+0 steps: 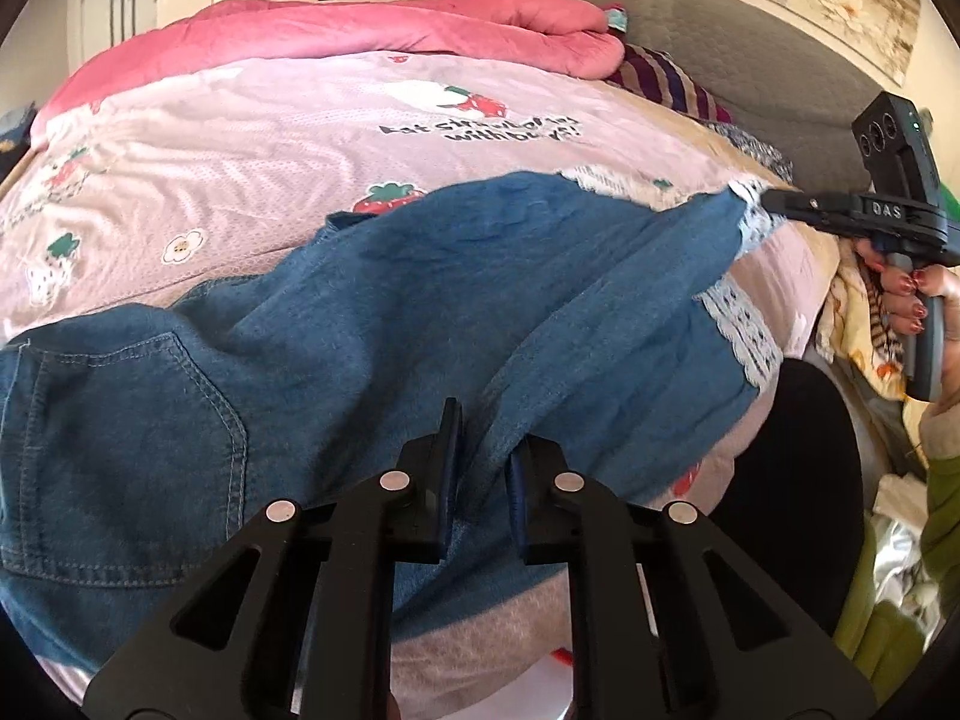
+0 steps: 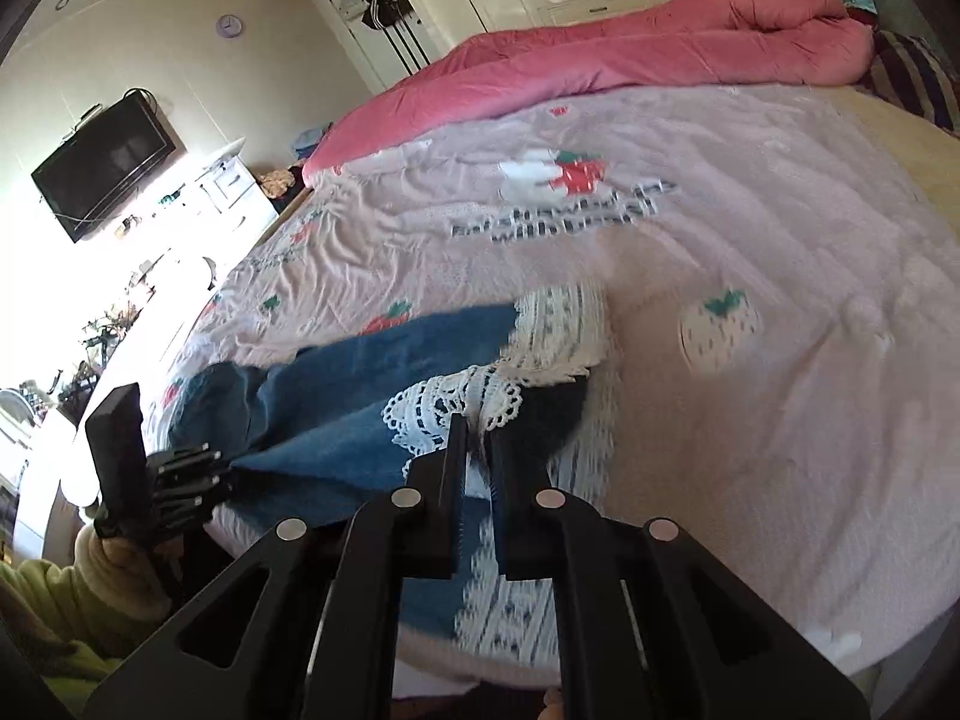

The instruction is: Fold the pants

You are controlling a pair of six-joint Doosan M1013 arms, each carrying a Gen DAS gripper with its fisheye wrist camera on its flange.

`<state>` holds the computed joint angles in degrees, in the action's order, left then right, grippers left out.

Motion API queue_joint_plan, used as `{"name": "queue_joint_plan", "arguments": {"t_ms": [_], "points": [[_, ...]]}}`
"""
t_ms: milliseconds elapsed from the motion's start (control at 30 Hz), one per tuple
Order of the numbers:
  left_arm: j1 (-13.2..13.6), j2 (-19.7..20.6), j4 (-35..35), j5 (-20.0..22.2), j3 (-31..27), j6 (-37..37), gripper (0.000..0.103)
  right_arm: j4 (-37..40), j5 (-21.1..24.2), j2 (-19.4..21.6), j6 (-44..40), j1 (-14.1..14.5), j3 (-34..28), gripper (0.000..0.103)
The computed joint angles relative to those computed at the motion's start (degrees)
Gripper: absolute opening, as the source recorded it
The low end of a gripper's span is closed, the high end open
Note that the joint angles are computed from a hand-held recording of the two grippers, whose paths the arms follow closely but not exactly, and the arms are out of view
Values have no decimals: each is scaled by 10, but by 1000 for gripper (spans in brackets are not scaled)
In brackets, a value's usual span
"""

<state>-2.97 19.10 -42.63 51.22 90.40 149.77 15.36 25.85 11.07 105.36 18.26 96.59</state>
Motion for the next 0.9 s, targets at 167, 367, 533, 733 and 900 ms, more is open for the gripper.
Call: {"name": "queue_joint_plan", "arguments": {"t_ms": [167,367,533,733,900], "points": [[-1,-4,17,3,9,5,7,59,-10,-15,-36,0,40,10],[-4,-4,30,0,7,-11,7,132,-30,-15,-119,5,62,31],[-7,-3,39,-2,6,-21,8,60,6,-2,-88,16,49,29],[-12,-9,55,-12,11,-15,7,4,60,-5,-60,18,35,7],[-11,-14,58,-11,20,4,7,-5,79,-18,-58,16,43,7]]}}
